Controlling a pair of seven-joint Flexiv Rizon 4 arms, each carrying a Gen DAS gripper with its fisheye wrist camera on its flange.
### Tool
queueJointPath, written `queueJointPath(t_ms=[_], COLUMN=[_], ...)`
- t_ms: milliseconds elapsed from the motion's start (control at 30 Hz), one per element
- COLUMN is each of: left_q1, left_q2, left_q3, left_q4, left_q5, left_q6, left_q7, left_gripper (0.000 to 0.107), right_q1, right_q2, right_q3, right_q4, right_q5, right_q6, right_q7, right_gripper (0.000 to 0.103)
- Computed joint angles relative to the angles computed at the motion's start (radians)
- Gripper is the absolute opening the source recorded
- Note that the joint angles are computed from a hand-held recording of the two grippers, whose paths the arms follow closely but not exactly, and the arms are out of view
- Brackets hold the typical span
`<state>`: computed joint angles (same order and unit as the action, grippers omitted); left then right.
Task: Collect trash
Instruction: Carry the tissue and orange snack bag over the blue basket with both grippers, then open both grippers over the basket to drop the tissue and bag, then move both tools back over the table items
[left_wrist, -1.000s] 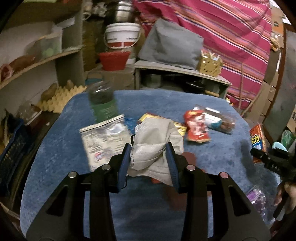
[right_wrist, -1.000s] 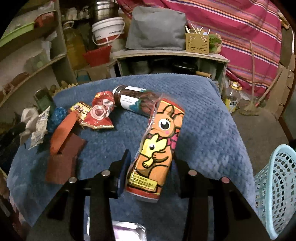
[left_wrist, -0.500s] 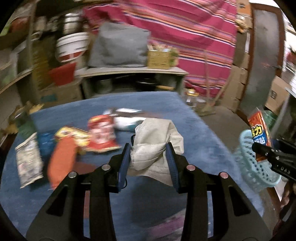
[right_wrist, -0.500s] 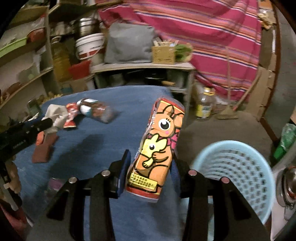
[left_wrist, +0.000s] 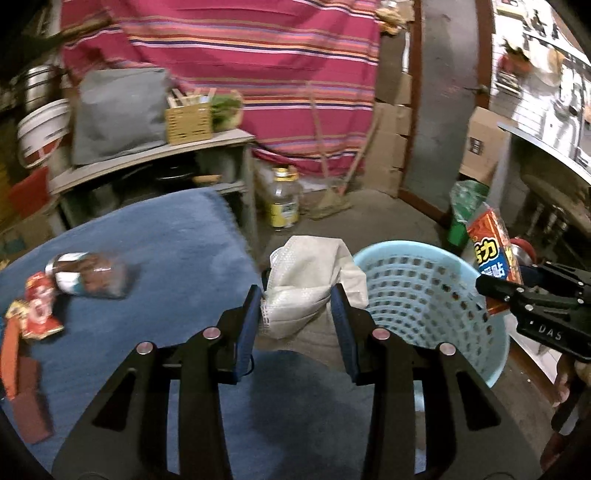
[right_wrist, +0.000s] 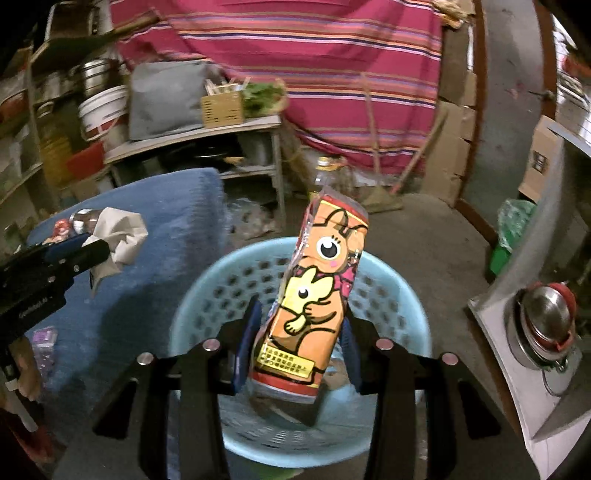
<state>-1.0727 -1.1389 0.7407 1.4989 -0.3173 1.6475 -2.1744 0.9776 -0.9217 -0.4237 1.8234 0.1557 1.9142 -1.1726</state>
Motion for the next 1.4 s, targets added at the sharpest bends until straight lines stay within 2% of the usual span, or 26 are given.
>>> queueJointPath(t_ms=[167,233,333,400,433,467,533,567,633,733,900,1000,1100,1133,1233,1400], left_q1=[0.063,0.098,0.145,0.15,0.136,0.128,0.113,0.11,0.096,0.051,0.019,-0.005,-0.018,-0.022,-0.033,-0.071], left_q2=[-0.037,-0.058,-0.069,-0.071,-0.074,-0.081,-0.082,-0.073,-0.057,-0.048,-0.025,-0.014,0.004,0.012,0.033,0.059], left_q3=[-0.062,-0.093,-0.146,-0.15,-0.124,-0.103,-0.069,-0.067,-0.049,0.02,0.064,0.097,0.113,0.117,0.127,0.17], left_q4=[-0.124,-0.188,-0.254,-0.262,-0.263,-0.274,-0.274,-0.258,-0.224,-0.184,-0.143,-0.117,-0.09,-0.078,-0.041,0.03], left_q5=[0.018,0.037,0.066,0.087,0.097,0.105,0.126,0.139,0.163,0.194,0.253,0.289,0.325,0.337,0.371,0.404], left_q6=[-0.029,-0.052,-0.098,-0.101,-0.116,-0.135,-0.163,-0.156,-0.147,-0.157,-0.175,-0.18,-0.177,-0.173,-0.158,-0.148], left_q7=[0.018,0.024,0.018,-0.004,-0.025,-0.041,-0.076,-0.09,-0.129,-0.205,-0.286,-0.341,-0.389,-0.406,-0.45,-0.499], left_gripper=[0.033,0.023,0.019,0.019,0.02,0.022,0.039,0.042,0.055,0.072,0.081,0.087,0.09,0.091,0.094,0.096], right_q1=[-0.048,-0.07,-0.105,-0.112,-0.118,-0.121,-0.127,-0.132,-0.145,-0.158,-0.148,-0.119,-0.084,-0.074,-0.038,0.023], right_q2=[-0.005,-0.008,-0.016,-0.019,-0.021,-0.023,-0.026,-0.028,-0.032,-0.04,-0.063,-0.072,-0.08,-0.08,-0.086,-0.087], right_q3=[0.02,0.036,0.066,0.076,0.083,0.087,0.096,0.103,0.117,0.131,0.121,0.087,0.045,0.035,-0.004,-0.057], right_q4=[0.007,0.004,-0.008,-0.005,-0.008,-0.01,-0.014,-0.018,-0.025,-0.039,-0.066,-0.073,-0.071,-0.067,-0.054,-0.041], right_q5=[0.007,0.005,-0.012,-0.016,-0.022,-0.026,-0.031,-0.034,-0.045,-0.064,-0.078,-0.076,-0.066,-0.061,-0.036,-0.005], right_q6=[0.015,0.019,0.012,0.016,0.016,0.014,0.009,0.006,0.002,-0.012,-0.034,-0.048,-0.055,-0.054,-0.038,-0.042], right_q7=[0.004,0.005,0.003,0.002,0.0,-0.002,-0.001,0.002,0.005,0.011,0.036,0.056,0.081,0.09,0.112,0.141], right_gripper=[0.041,0.041,0.041,0.041,0.041,0.041,0.041,0.041,0.042,0.042,0.045,0.068,0.071,0.078,0.088,0.09])
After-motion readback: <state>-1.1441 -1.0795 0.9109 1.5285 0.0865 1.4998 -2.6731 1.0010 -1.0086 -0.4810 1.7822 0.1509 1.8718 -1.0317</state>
